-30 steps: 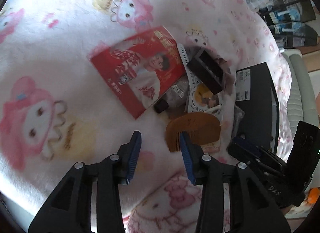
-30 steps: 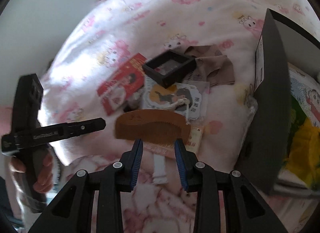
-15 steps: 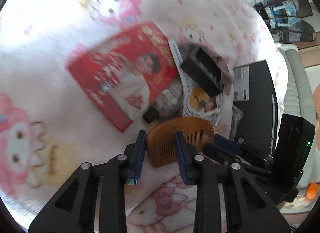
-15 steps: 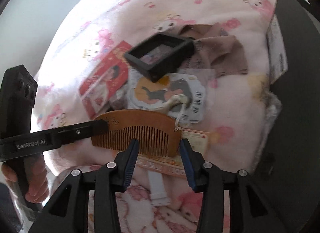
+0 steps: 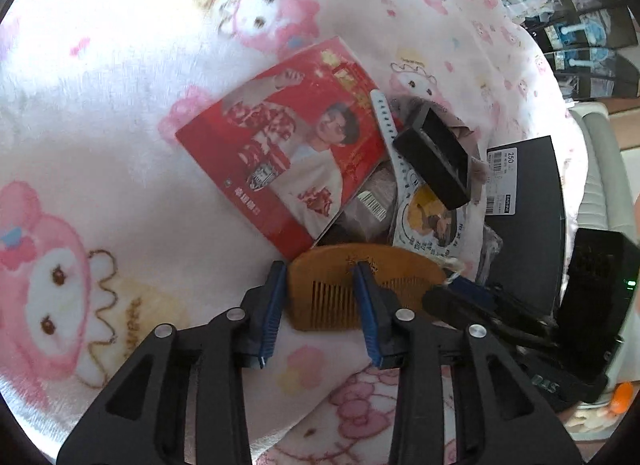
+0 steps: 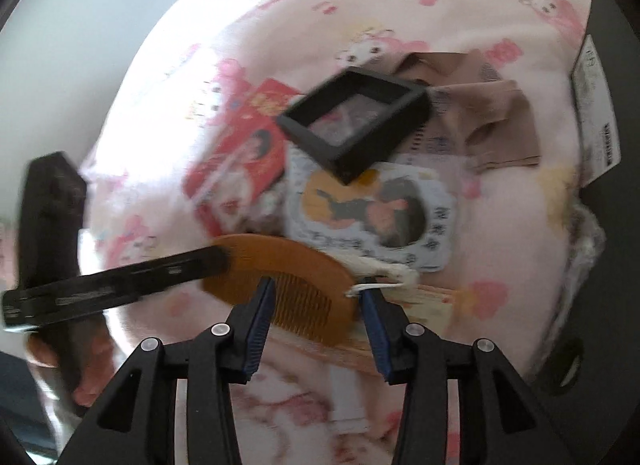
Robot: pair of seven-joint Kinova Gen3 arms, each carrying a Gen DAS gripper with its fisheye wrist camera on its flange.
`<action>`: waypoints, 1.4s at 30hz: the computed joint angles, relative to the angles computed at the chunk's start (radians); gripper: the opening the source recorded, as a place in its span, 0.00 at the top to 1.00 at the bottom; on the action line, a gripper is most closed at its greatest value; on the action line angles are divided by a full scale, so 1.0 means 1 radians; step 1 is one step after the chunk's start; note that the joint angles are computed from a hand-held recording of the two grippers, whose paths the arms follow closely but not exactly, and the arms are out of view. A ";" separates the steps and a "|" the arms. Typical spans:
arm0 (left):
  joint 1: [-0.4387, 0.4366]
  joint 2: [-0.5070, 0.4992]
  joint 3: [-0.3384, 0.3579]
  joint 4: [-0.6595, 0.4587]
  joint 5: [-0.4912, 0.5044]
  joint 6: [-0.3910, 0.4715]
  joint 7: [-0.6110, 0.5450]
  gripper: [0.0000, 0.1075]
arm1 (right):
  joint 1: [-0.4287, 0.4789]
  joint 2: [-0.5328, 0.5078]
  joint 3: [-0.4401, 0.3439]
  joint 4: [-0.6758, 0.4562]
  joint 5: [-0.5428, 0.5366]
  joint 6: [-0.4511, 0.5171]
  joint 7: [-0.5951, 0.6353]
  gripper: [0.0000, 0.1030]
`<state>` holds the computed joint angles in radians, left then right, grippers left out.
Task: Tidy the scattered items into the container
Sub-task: 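Carry the wooden comb with the left gripper over the black box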
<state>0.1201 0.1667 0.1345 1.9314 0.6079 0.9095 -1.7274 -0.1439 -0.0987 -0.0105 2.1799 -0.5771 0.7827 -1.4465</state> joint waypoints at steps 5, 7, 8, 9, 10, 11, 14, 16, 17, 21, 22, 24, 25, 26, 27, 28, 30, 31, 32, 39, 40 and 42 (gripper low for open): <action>0.012 -0.105 -0.001 0.004 0.040 0.012 -0.006 0.70 | 0.042 -0.118 -0.051 0.000 0.076 0.011 -0.065 0.63; 0.021 -0.152 -0.006 -0.007 0.064 0.029 -0.007 0.70 | -0.002 -0.176 -0.008 -0.014 0.103 0.030 -0.108 0.63; 0.029 -0.172 -0.008 -0.014 0.069 0.034 -0.002 0.70 | -0.010 -0.206 -0.004 -0.023 0.121 0.041 -0.129 0.63; 0.038 -0.186 -0.009 -0.025 0.070 0.037 0.004 0.70 | -0.003 -0.243 -0.003 -0.033 0.135 0.057 -0.149 0.63; 0.049 -0.202 -0.007 -0.040 0.069 0.041 0.014 0.70 | -0.011 -0.261 -0.020 -0.051 0.155 0.057 -0.177 0.63; 0.063 -0.214 -0.002 -0.058 0.066 0.040 0.025 0.70 | -0.010 -0.288 -0.018 -0.060 0.170 0.069 -0.189 0.63; 0.111 -0.227 0.022 -0.117 0.042 0.035 0.066 0.69 | -0.001 -0.372 -0.005 -0.092 0.229 0.113 -0.236 0.63; 0.152 -0.216 0.050 -0.166 0.020 0.021 0.107 0.69 | 0.025 -0.410 0.009 -0.113 0.242 0.144 -0.248 0.63; 0.172 -0.208 0.061 -0.187 0.010 0.015 0.125 0.69 | 0.012 -0.438 0.036 -0.128 0.267 0.170 -0.260 0.63; 0.265 -0.133 0.121 -0.307 -0.049 -0.005 0.200 0.69 | 0.040 -0.532 0.125 -0.171 0.332 0.263 -0.245 0.63; 0.290 -0.113 0.134 -0.337 -0.070 -0.009 0.220 0.69 | 0.043 -0.550 0.155 -0.179 0.347 0.283 -0.231 0.63; 0.337 -0.068 0.155 -0.394 -0.104 -0.018 0.251 0.69 | 0.056 -0.575 0.208 -0.190 0.373 0.313 -0.208 0.63; 0.361 -0.035 0.166 -0.425 -0.108 -0.032 0.265 0.69 | 0.061 -0.585 0.235 -0.192 0.384 0.321 -0.194 0.63; 0.378 -0.011 0.172 -0.449 -0.106 -0.040 0.278 0.69 | 0.063 -0.595 0.272 -0.200 0.397 0.336 -0.175 0.63; 0.404 0.026 0.180 -0.482 -0.121 -0.047 0.297 0.69 | 0.066 -0.601 0.308 -0.206 0.408 0.347 -0.158 0.63; 0.431 0.054 0.182 -0.512 -0.146 -0.050 0.322 0.69 | 0.066 -0.603 0.345 -0.223 0.420 0.365 -0.138 0.63; 0.469 0.118 0.188 -0.578 -0.171 -0.047 0.352 0.68 | 0.060 -0.594 0.411 -0.245 0.440 0.375 -0.093 0.63; 0.484 0.142 0.187 -0.608 -0.183 -0.040 0.369 0.67 | 0.058 -0.580 0.442 -0.258 0.452 0.378 -0.071 0.63; 0.503 0.167 0.183 -0.636 -0.202 -0.041 0.388 0.67 | 0.053 -0.566 0.471 -0.272 0.461 0.380 -0.046 0.63; 0.581 0.281 0.148 -0.747 -0.317 -0.025 0.488 0.67 | -0.034 -0.439 0.739 -0.283 0.384 0.336 0.129 0.63; 0.590 0.301 0.139 -0.762 -0.330 -0.020 0.510 0.67 | -0.045 -0.419 0.769 -0.282 0.367 0.332 0.153 0.63; 0.603 0.324 0.124 -0.776 -0.359 -0.012 0.540 0.66 | -0.084 -0.366 0.842 -0.283 0.328 0.327 0.211 0.63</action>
<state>0.7230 0.4907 0.2581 1.1550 0.2489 0.8971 -1.1876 -0.2278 -0.4652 0.8312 1.8969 -0.2491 1.1102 -1.2351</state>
